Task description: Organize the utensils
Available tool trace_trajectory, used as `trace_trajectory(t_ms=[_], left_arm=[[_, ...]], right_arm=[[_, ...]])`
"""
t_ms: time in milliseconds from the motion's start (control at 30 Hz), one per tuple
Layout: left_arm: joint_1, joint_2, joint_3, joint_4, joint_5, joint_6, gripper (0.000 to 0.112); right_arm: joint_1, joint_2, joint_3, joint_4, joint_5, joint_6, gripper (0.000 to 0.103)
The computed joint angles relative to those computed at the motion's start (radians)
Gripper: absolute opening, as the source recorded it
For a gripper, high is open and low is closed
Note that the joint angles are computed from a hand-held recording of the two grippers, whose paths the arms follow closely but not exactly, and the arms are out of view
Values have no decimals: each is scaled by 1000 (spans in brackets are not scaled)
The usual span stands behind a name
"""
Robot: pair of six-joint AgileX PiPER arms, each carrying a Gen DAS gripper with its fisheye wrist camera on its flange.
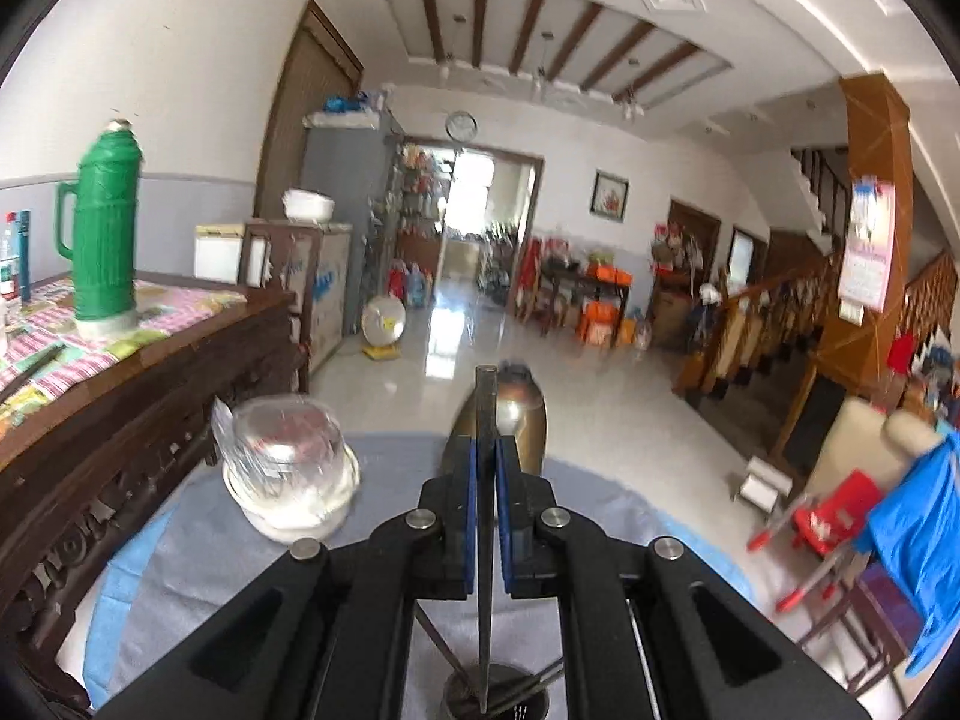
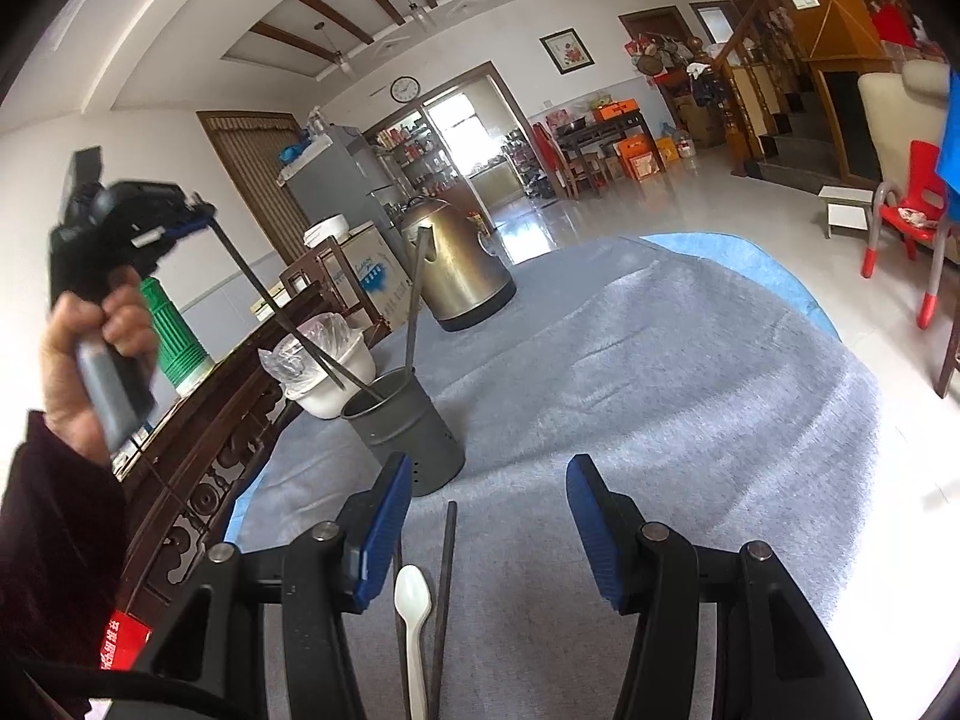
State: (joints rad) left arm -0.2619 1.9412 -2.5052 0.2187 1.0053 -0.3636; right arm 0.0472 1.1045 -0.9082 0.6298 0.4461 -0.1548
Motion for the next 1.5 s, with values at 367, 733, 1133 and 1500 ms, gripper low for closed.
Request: trace_trajectory(t_ms=[367, 733, 1133, 1500], left_arm=[[87, -240, 435, -165, -93, 155, 7], [204, -579, 1037, -189, -144, 239, 8], [365, -725, 1366, -305, -148, 406, 8], [369, -737, 1361, -355, -137, 439, 8]], right_arm=[[-9, 14, -16, 22, 43, -18, 57], [87, 106, -47, 109, 167, -61, 42], [309, 376, -159, -67, 170, 108, 29], [410, 429, -206, -387, 198, 349, 9]])
